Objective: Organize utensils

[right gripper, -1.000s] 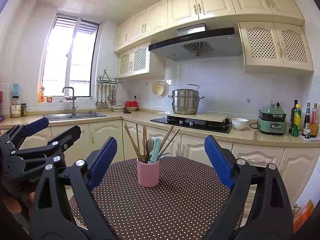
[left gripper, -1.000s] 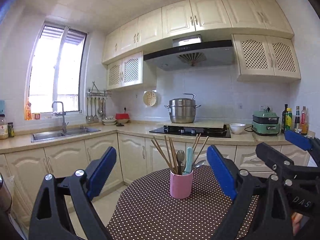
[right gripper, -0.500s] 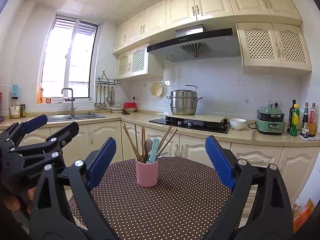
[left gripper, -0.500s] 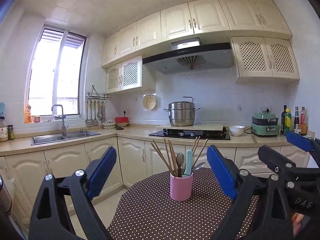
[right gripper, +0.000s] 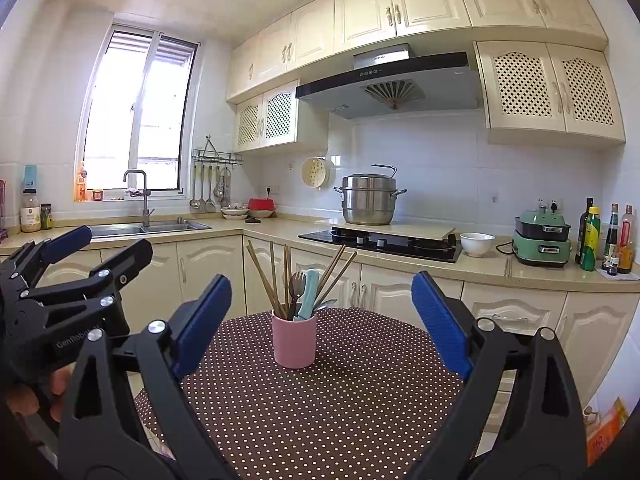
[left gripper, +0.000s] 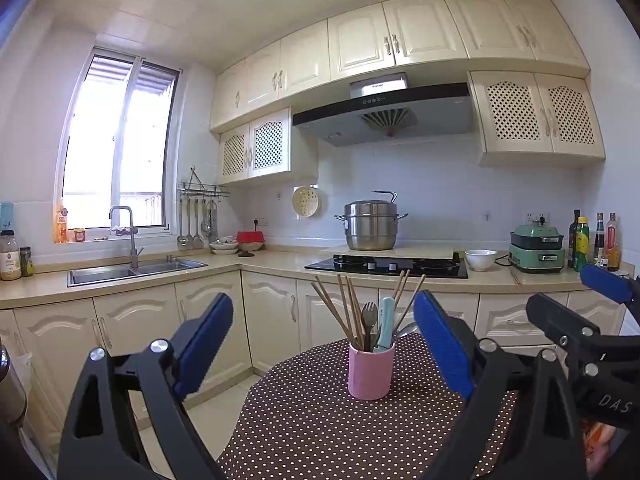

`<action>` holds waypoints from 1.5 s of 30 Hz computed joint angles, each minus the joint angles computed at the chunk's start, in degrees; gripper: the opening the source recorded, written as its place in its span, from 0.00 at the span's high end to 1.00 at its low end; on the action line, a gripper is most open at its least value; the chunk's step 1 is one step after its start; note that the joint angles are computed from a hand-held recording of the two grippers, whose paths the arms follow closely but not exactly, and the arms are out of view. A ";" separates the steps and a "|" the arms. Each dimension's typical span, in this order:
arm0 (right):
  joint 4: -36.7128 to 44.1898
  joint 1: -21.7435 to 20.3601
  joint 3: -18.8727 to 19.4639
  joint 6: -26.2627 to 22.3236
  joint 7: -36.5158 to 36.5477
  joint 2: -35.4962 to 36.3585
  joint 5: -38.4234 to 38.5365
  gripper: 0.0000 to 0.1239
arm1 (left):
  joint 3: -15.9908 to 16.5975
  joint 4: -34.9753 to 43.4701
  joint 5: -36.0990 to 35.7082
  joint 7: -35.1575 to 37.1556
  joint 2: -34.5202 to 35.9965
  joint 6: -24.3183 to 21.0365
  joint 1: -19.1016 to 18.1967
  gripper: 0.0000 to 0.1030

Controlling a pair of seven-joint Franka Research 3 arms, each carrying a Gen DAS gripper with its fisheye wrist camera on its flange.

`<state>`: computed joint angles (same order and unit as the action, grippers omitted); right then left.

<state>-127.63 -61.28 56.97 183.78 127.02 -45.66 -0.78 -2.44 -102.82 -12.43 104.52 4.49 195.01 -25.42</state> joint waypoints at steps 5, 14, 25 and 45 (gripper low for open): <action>0.25 0.21 -0.08 -0.58 -0.01 0.37 -0.29 0.27 | -1.71 0.09 4.13 -3.98 0.05 -0.44 2.51 0.13; 0.48 0.28 -0.15 -0.81 0.32 0.48 -1.01 0.27 | 2.04 0.11 -1.39 1.33 0.14 0.07 -2.49 0.13; 0.56 0.50 -0.20 -1.15 0.61 0.68 -1.57 0.27 | 2.50 0.45 -5.79 5.42 0.18 -0.15 -3.76 0.13; 0.83 0.62 0.11 -1.05 0.39 1.90 -2.18 0.27 | 3.25 0.65 -8.18 7.50 0.22 -0.27 -4.78 0.13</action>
<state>-126.80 -60.66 57.08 182.73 127.41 -43.76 -2.97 0.81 -102.17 -20.61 112.02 4.71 194.74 -30.21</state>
